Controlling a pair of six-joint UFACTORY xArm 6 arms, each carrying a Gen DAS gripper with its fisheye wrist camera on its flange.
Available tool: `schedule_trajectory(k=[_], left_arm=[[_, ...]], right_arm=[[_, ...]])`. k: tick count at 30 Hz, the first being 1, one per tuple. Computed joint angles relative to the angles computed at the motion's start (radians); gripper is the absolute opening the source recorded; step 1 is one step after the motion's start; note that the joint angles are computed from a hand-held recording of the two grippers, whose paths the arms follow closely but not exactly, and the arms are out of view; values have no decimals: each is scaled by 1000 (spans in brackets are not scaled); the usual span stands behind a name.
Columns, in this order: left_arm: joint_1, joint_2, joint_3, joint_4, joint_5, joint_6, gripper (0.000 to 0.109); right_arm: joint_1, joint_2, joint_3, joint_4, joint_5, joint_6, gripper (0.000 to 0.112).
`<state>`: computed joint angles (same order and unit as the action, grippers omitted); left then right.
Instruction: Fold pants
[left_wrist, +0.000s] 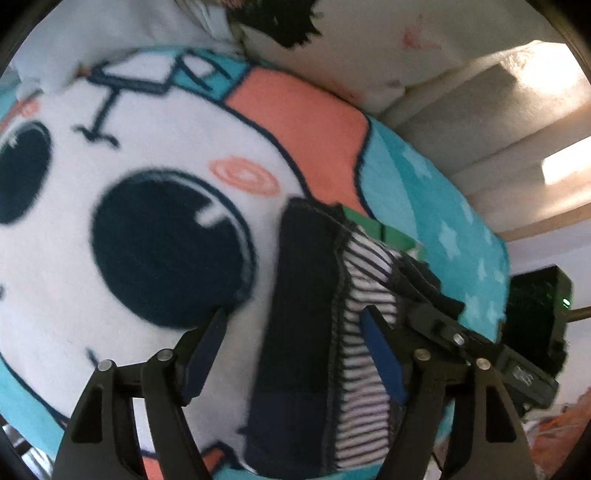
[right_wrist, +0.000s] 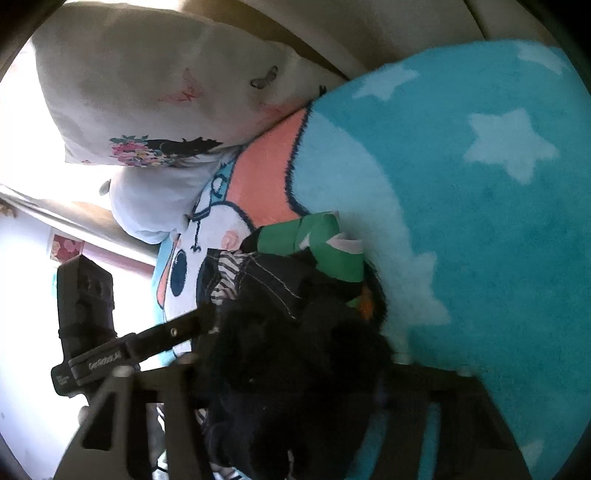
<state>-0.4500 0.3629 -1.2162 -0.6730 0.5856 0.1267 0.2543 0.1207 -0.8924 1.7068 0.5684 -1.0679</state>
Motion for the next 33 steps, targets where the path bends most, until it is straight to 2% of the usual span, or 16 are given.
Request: schedule_trajectory(k=[1,2,4,7,13,17,22,25,29,33], left_arm=[[-1,-1,-4,-64,21,47,38],[-7,-5,-3,-85,24,55,35],[-22,-26,12,-26,-5,13,31],[-44,-65,41,53,-40,-51,29],[-42,-136,102,34,-89,-81,29],[-33,-191,142,129,-120,-155,29],[-1,-228,169,215,-133,-203,29],[28,-236,173,195,-133,-174,29],[88,-218,146,125,-119,-69,29],[146,-177,94,57,-94,26,29]], right_arm=[[-7,-1,2,-10,9,12,46],[-9,-3,4,-16,13,17,44],[-7,-18,12,-25,13,24,42],[-6,-48,28,-33,19,21,40],[-16,-99,48,-38,66,16,40],[-9,-106,29,-57,90,30,40],[41,-74,-40,-94,69,62,40],[73,-46,-89,-119,39,97,40],[129,4,-174,-180,-34,172,40],[183,71,-274,-291,-112,304,40]])
